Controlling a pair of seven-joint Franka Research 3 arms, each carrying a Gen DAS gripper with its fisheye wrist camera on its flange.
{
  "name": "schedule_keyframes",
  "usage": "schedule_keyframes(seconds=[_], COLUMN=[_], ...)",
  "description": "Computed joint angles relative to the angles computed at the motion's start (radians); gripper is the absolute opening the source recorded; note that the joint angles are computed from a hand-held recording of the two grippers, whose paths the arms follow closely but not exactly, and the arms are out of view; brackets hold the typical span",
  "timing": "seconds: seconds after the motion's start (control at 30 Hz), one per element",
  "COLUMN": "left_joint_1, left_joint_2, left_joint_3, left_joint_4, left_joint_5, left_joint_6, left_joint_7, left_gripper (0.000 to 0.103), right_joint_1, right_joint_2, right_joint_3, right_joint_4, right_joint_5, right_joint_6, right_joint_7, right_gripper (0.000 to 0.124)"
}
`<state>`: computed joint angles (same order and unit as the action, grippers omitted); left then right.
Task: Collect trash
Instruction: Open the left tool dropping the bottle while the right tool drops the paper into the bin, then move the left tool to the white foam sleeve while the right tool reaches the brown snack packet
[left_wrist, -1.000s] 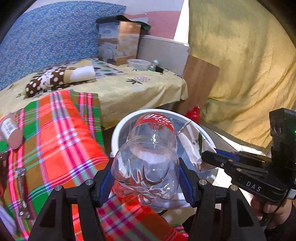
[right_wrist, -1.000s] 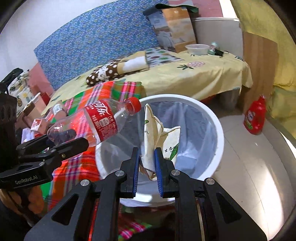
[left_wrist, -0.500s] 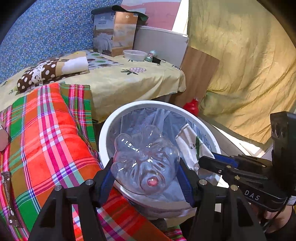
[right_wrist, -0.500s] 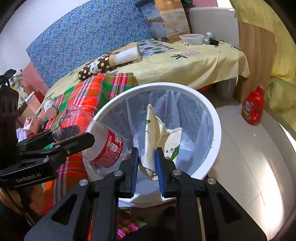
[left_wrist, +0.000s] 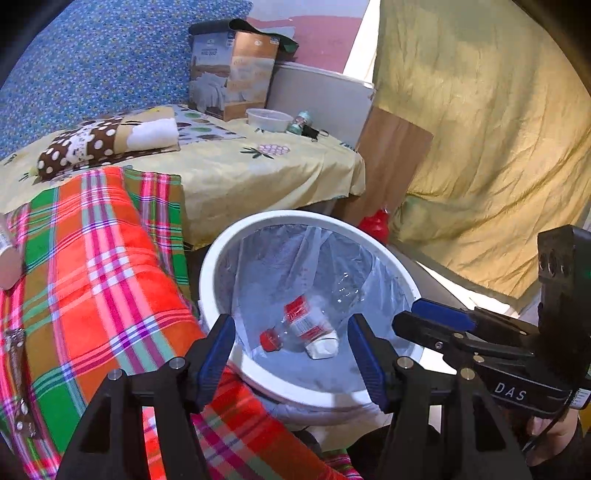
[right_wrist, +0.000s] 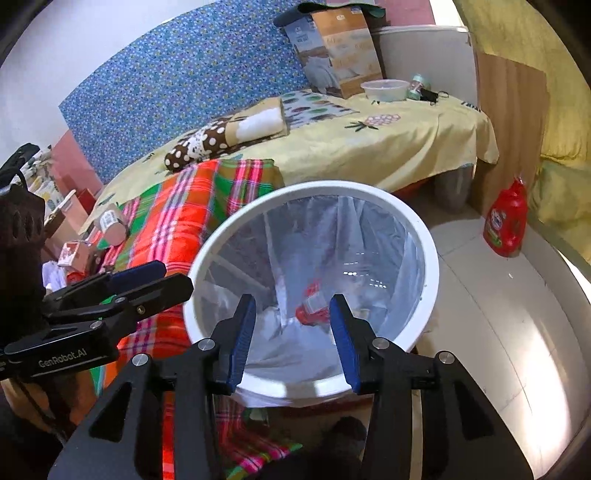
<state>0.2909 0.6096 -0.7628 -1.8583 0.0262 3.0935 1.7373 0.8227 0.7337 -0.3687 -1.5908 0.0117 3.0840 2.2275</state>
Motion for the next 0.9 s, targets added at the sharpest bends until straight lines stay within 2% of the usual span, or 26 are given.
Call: schedule_keyframes(seconds=[0.13, 0.23, 0.4, 0.53, 0.73, 0.9], left_joint_1=[0.05, 0.115, 0.209, 0.31, 0.452, 0.515], left_joint_2=[-0.046, -0.077, -0.149, -0.203, -0.292, -0.375], left_joint_3=[-0.025, -0.065, -0.113, -0.172, -0.251, -0.264], left_joint_4=[-0.076, -0.14, -0.249, -0.33, -0.441, -0.51], left_joint_5=[-0.003, 0.019, 0.06, 0.095, 0.163, 0.212], left_joint_6=[0.054, 0.092, 0.149, 0.18, 0.246, 0.288], left_joint_7=[-0.029, -0.062, -0.134, -0.196, -0.297, -0.392], left_gripper=[0.063, 0.063, 0.063, 0.063, 0.061, 0.062], right_joint_1=[0.05, 0.077, 0.08, 0.117, 0.106, 0.116], right_joint_2=[-0.005, 0.0, 0.004, 0.015, 0.015, 0.019], right_joint_3=[-0.044, -0.064, -0.041, -0.066, -0.026, -0.012], right_joint_4=[-0.017, -0.011, 0.005, 0.032, 0.052, 0.072], right_joint_5=[-0.003, 0.005, 0.021, 0.009, 0.002, -0.01], right_joint_6=[0.037, 0.041, 0.049, 0.02, 0.029, 0.012], right_joint_7=[0.009, -0.001, -0.04, -0.051, -0.072, -0.09], right_gripper=[0.044, 0.044, 0.044, 0.044, 0.044, 0.044])
